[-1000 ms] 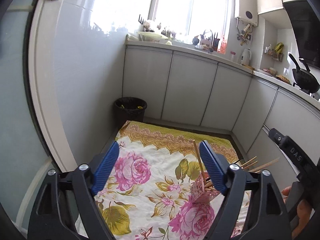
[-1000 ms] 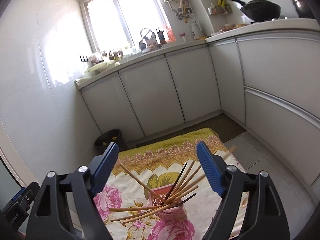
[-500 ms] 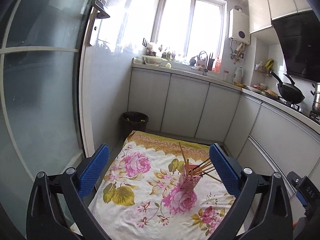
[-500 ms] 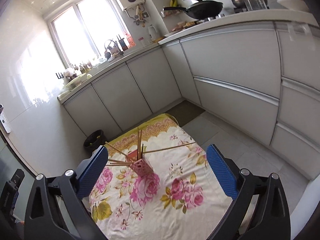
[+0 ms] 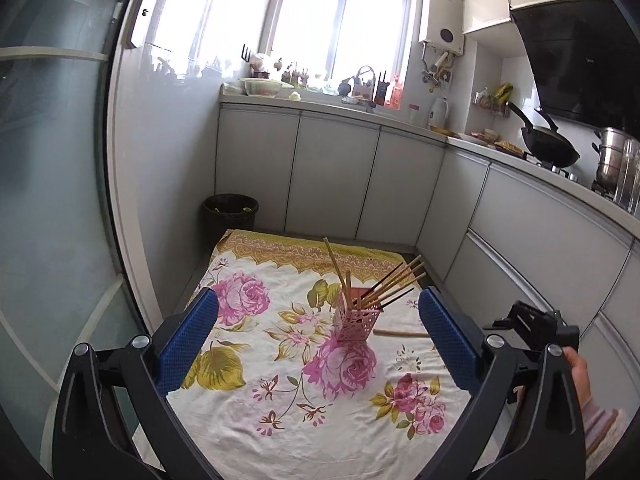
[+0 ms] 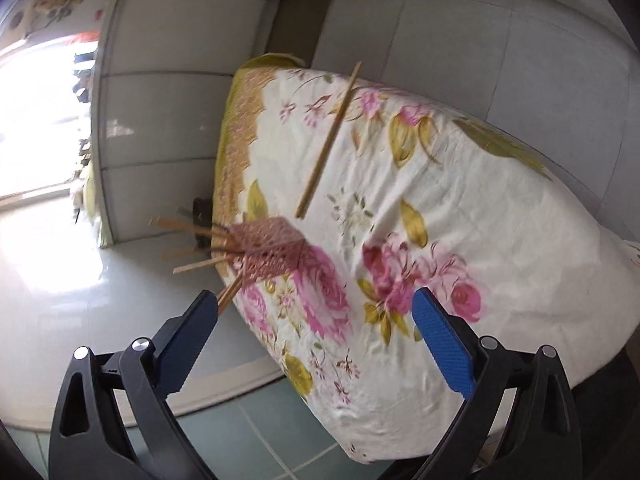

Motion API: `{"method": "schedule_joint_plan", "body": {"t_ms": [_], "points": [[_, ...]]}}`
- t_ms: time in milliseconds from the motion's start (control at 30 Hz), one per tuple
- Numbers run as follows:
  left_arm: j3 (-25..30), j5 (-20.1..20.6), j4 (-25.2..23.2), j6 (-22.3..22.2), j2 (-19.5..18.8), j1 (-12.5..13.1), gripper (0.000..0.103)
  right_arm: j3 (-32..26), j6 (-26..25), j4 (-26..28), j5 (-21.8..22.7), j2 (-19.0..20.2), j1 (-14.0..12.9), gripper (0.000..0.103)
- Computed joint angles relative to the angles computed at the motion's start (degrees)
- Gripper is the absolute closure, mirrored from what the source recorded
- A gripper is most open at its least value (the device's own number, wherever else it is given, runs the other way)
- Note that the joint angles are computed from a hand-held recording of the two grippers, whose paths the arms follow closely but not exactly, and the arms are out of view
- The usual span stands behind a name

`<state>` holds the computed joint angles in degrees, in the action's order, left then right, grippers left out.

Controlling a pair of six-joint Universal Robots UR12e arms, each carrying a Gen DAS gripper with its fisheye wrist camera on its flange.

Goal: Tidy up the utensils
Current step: 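Lower the right tool onto the last wooden chopstick and close on it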

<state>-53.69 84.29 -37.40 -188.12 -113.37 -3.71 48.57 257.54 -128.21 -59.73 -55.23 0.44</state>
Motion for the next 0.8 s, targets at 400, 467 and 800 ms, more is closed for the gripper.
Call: {"method": "schedule_joint_plan", "body": {"t_ms": [400, 467, 800], "points": [[3.74, -7.75, -5.36, 1.90, -7.07, 0.16, 0.007, -12.16, 3.86, -1.53, -1.79, 12.57, -3.10, 0.032], [4.46, -8.42, -6.41, 2.93, -7.80, 0.13, 0.007, -14.78, 1.74, 0.17, -2.89, 14.39, -2.91, 0.036], [6.09, -9.04, -10.77, 3.49, -9.02, 0.21, 0.007, -26.82, -0.49, 5.98, -5.96, 21.46, -2.21, 0.075]]}}
